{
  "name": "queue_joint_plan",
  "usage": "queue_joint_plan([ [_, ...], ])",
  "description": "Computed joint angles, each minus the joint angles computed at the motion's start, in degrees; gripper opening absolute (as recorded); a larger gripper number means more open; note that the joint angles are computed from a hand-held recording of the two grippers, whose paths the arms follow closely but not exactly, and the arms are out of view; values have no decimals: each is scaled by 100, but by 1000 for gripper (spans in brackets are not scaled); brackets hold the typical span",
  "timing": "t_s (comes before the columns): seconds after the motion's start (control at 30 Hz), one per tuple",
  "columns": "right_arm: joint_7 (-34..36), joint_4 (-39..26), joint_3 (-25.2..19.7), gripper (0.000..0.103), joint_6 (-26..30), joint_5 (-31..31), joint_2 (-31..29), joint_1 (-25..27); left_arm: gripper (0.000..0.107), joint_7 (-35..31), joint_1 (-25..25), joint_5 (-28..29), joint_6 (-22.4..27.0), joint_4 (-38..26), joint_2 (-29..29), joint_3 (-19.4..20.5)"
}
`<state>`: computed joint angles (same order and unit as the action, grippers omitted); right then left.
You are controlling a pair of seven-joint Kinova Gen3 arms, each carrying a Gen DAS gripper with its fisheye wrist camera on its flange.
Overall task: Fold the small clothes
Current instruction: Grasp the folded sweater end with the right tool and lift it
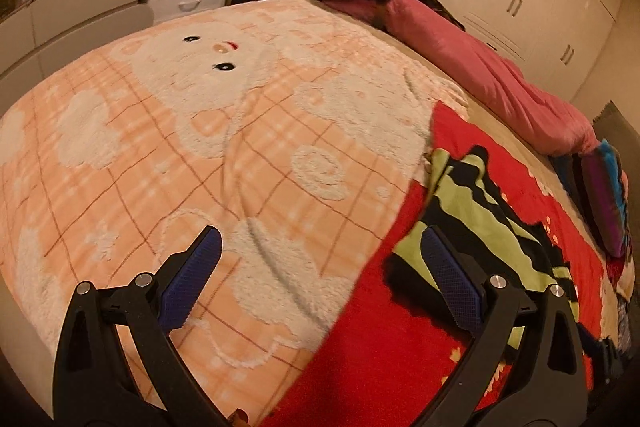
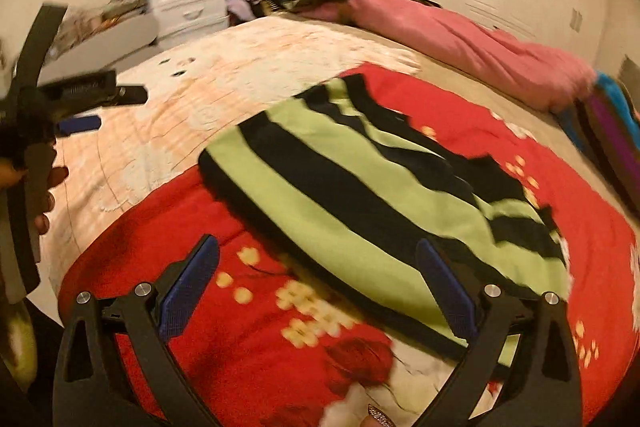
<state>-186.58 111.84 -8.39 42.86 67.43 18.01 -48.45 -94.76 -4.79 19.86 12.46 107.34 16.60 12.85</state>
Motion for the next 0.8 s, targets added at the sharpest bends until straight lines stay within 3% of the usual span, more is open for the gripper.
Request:
queue_joint_plan([
  [0.13,459,-439,81,98,20,72,484,-53,93,-96,-282,196,59,-48,108,148],
  [0.4,1432,-1160,470,98,-168,-342,1240,-169,93,-214,-499,436,155,-192,350,290],
  [0.7,1905,-1759,1050,97,-70,-499,1900,-516,93,-542,-636,681,541,-777,773,584],
  [0.73,1813,-1776,1186,93,-38,-382,1987,-623,93,-596,-668,756,647,-905,850,637],
  [0.77,1706,-1786,1240,83,8,-276,2038,-672,93,-724,-742,877,784,-1061,959,740],
  [0.8,1624,-1834,1352,62,147,-203,2128,-755,93,-759,-722,905,904,-1192,1032,736],
])
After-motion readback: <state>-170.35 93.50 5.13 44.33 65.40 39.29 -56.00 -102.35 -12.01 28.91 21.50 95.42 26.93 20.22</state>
